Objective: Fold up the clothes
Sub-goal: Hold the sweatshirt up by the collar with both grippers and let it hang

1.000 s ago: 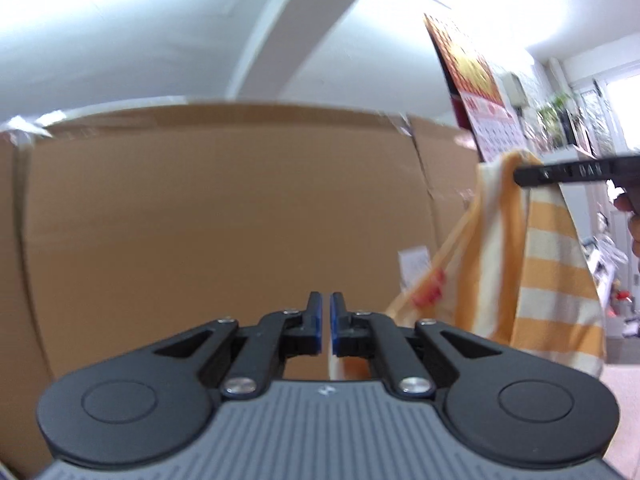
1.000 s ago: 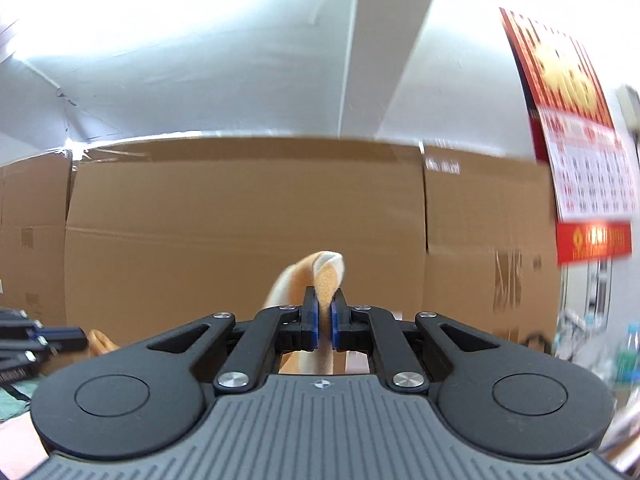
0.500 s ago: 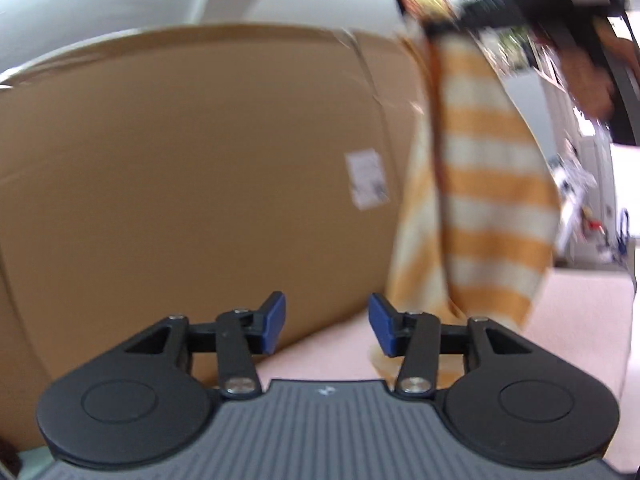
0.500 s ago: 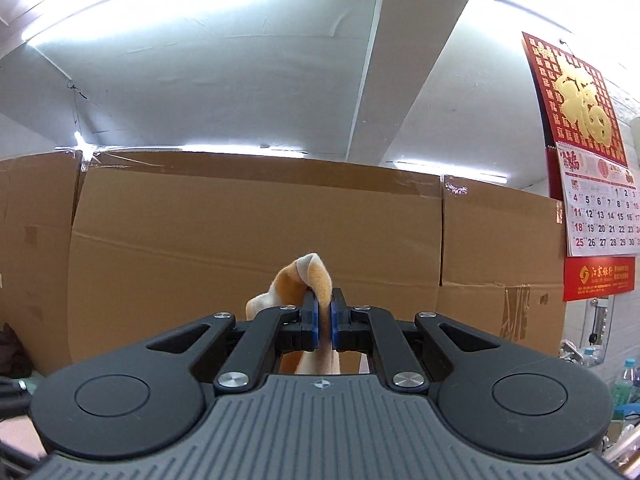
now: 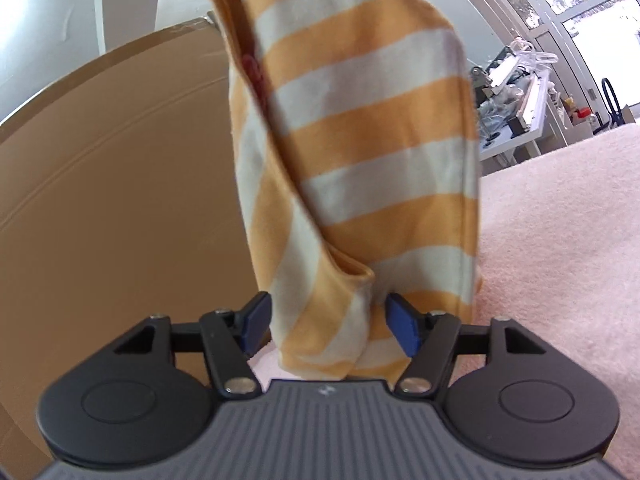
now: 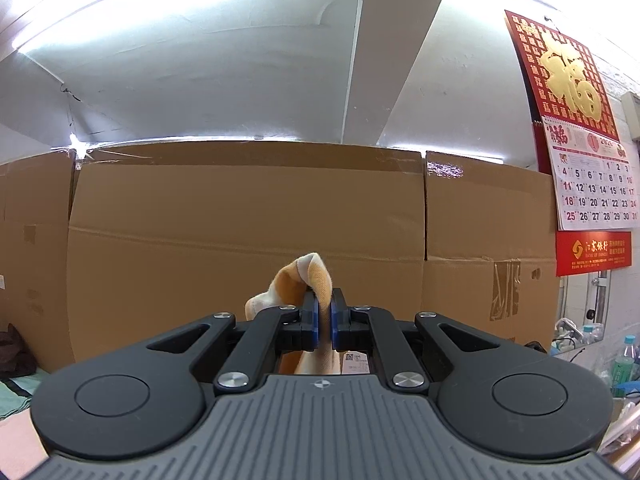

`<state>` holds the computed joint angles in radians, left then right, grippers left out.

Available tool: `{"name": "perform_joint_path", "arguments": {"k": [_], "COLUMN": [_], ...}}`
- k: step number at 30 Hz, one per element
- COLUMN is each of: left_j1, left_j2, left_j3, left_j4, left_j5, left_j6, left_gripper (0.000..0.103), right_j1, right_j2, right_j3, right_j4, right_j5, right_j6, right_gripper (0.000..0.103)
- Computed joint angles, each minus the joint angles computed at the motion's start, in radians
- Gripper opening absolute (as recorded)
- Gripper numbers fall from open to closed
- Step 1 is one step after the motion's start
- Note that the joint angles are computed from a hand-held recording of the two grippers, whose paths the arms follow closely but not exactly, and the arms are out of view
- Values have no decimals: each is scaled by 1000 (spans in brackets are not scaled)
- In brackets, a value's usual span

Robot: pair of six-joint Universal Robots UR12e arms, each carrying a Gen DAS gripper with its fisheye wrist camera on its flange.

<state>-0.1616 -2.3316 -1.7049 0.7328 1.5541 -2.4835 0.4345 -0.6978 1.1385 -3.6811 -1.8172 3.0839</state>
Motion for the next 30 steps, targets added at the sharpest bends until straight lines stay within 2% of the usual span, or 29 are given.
{"name": "perform_joint_path", "arguments": {"k": [1, 2, 3, 4, 5, 7, 10, 13, 16, 19, 22, 25, 27, 30], "left_j1": [1, 2, 4, 4, 4, 8, 22, 21, 17, 1, -16, -16, -14, -12], "left_j2": [0, 0, -1, -2, -3, 1, 14, 14, 12, -10, -30, -29, -29, -30], "left_j3": [3, 5, 8, 12, 15, 11, -4, 7, 23, 48, 102, 150, 178, 229], "left_j4": [-2, -6, -11, -12, -8, 7, 16, -8, -48, -6, 77, 99, 114, 139], "left_j5": [4, 6, 7, 15, 26, 23, -26, -7, 14, 77, 195, 274, 306, 352], "left_j6": [-4, -7, -8, -10, -18, -50, -76, -91, -160, -190, -236, -287, -290, -255], "left_gripper": [53, 40, 32, 12, 7, 7, 8, 7, 6, 6, 5, 5, 5, 5], "right_j1": [-2, -3, -5, -7, -8, -9, -10, -17, -23, -21, -11, -5, -3, -1], "right_j2": [-1, -1, -2, -3, -3, -1, 2, -6, -13, -13, -5, 0, 5, 11], "right_j3": [3, 8, 12, 16, 19, 21, 23, 36, 46, 45, 26, 7, -9, -37], "right_j4": [-2, -5, -8, -10, -12, -16, -12, 9, 7, 1, -2, -4, -13, -23], "right_j5": [2, 2, 3, 3, 0, -14, -46, -46, -35, -41, -81, -104, -112, -112], "right_j6": [3, 8, 14, 20, 27, 30, 30, 74, 104, 90, 37, 1, -24, -64], "right_gripper": [6, 6, 6, 6, 6, 6, 6, 6, 6, 6, 6, 6, 6, 6]}}
